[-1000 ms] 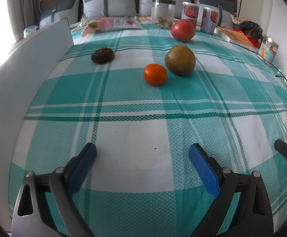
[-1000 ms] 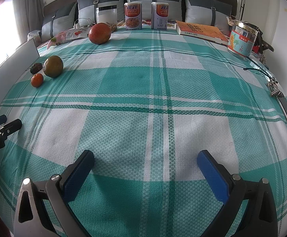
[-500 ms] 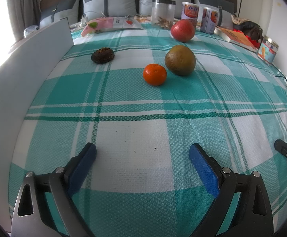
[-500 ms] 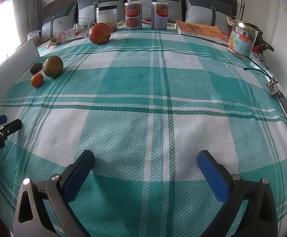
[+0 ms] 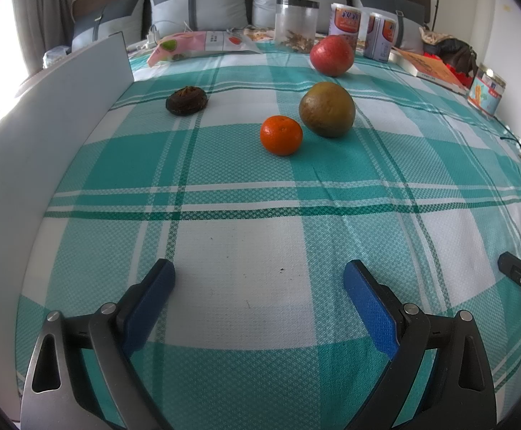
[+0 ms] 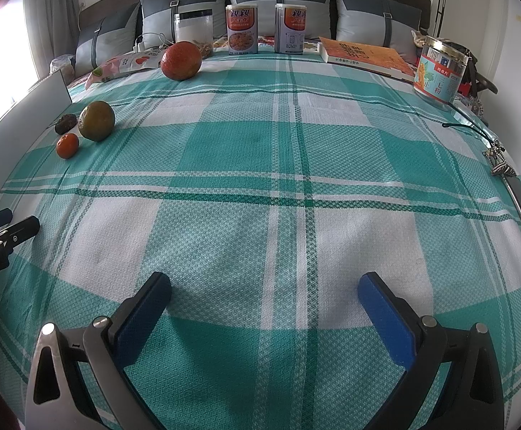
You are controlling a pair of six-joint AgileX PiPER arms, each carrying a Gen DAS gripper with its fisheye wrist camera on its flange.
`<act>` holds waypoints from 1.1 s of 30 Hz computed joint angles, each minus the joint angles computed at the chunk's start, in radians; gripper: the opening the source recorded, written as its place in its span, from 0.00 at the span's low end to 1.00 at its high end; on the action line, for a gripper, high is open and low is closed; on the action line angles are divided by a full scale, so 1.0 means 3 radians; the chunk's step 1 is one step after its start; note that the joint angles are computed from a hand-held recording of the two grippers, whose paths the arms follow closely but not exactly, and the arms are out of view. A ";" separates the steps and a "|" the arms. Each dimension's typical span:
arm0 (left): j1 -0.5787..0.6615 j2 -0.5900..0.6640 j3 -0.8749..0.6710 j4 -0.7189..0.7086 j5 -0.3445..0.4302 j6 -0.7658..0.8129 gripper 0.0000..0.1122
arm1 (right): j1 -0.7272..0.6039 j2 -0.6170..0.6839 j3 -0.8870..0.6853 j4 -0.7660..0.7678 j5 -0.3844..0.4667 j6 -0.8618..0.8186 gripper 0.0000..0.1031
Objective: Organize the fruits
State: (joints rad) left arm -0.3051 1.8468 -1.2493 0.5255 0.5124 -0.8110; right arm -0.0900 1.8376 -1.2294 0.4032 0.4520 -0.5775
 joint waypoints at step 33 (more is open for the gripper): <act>0.0407 0.0248 -0.0789 -0.1469 0.0070 0.1954 0.26 | 0.0001 -0.0002 0.0005 0.0006 -0.0003 -0.0005 1.00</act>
State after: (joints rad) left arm -0.1831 1.9213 -1.4859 0.0849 0.5334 -0.2248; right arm -0.0898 1.8371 -1.2279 0.4051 0.4511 -0.5789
